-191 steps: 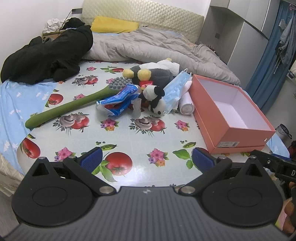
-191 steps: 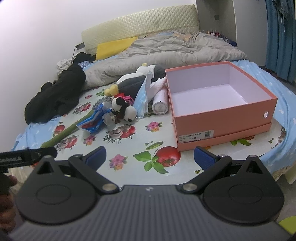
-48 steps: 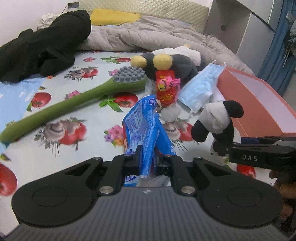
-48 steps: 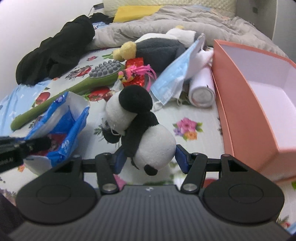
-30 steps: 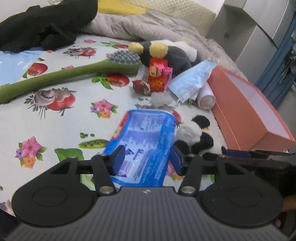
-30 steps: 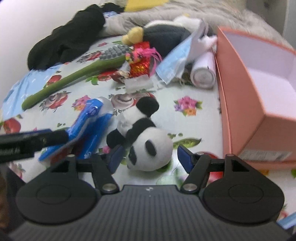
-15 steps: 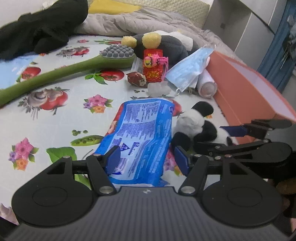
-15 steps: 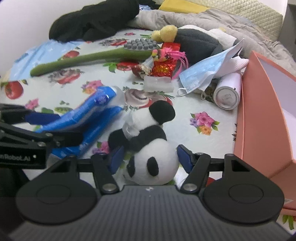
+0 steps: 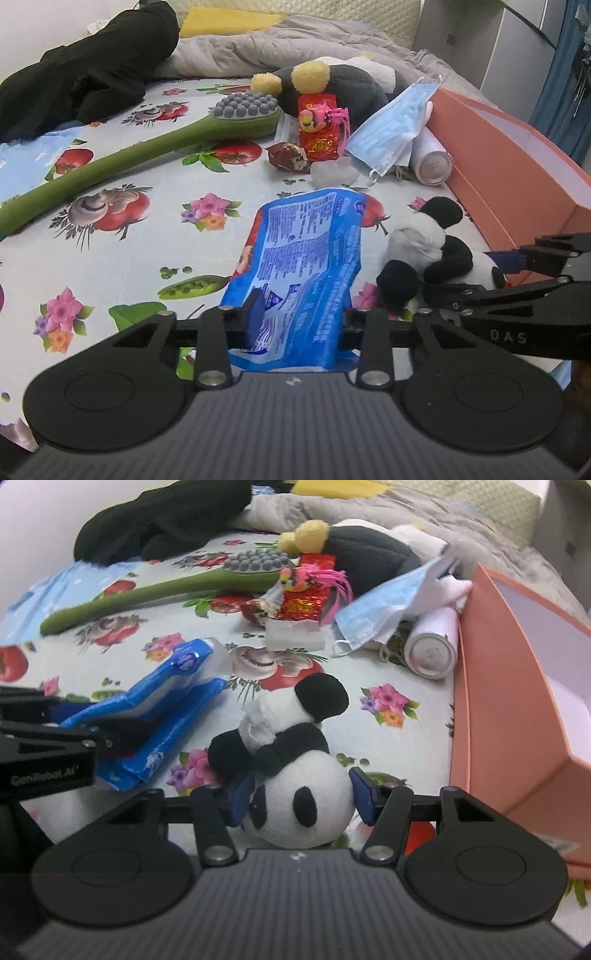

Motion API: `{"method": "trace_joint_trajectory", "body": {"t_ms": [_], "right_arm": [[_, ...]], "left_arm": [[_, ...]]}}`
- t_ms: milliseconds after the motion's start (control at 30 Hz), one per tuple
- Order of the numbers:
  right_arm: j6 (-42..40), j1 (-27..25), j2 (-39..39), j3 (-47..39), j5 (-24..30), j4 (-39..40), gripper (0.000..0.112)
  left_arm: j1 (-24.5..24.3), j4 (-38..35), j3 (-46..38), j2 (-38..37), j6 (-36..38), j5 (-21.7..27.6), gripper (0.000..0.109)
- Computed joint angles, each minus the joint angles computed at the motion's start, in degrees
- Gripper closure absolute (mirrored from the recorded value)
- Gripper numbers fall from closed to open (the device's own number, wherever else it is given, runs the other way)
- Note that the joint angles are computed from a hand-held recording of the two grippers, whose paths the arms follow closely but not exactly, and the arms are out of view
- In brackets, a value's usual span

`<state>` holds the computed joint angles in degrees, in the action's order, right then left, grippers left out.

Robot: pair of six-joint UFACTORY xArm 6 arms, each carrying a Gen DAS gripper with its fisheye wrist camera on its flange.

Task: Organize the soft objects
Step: 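Lift the blue packet with the left tool while the right tool lifts the panda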

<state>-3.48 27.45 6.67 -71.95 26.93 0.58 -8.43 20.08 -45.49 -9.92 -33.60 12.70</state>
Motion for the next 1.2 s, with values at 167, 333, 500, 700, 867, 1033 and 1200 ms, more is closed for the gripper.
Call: {"method": "trace_joint_trajectory", "body": {"t_ms": [167, 333, 500, 700, 867, 1033, 1200], "right_arm": [[1.9, -0.33, -1.08, 0.46, 0.49, 0.07, 0.054], [2.5, -0.94, -2.26, -0.25, 1.88, 2.22, 0.054], [3.66, -1.8, -3.43, -1.89, 3.18, 2.96, 0.054], [3.62, -3.33, -4.22, -5.66, 5.15, 4.2, 0.054], [4.02, -5.03, -3.95, -9.71, 6.56, 5.71, 0.054], [3.78, -6.67, -3.33, -13.88, 7.05, 6.77, 0.054], [2.43, -8.69, -2.57, -17.88, 6.81, 7.94, 0.054]], "left_arm": [[-0.17, -2.77, -1.13, -0.21, 0.83, 0.67, 0.091], [-0.55, -6.32, -2.76, -0.83, 2.13, 2.75, 0.098], [-1.25, -8.16, -5.04, -1.42, 2.48, 4.5, 0.098], [-2.56, -12.41, -9.96, -1.22, 4.24, 7.74, 0.098], [-3.76, -14.19, -16.54, 0.3, 5.26, 10.81, 0.098], [-4.98, -14.85, -24.27, 3.11, 5.68, 12.84, 0.098], [-6.46, -15.05, -33.59, 7.97, 5.76, 14.25, 0.098]]}}
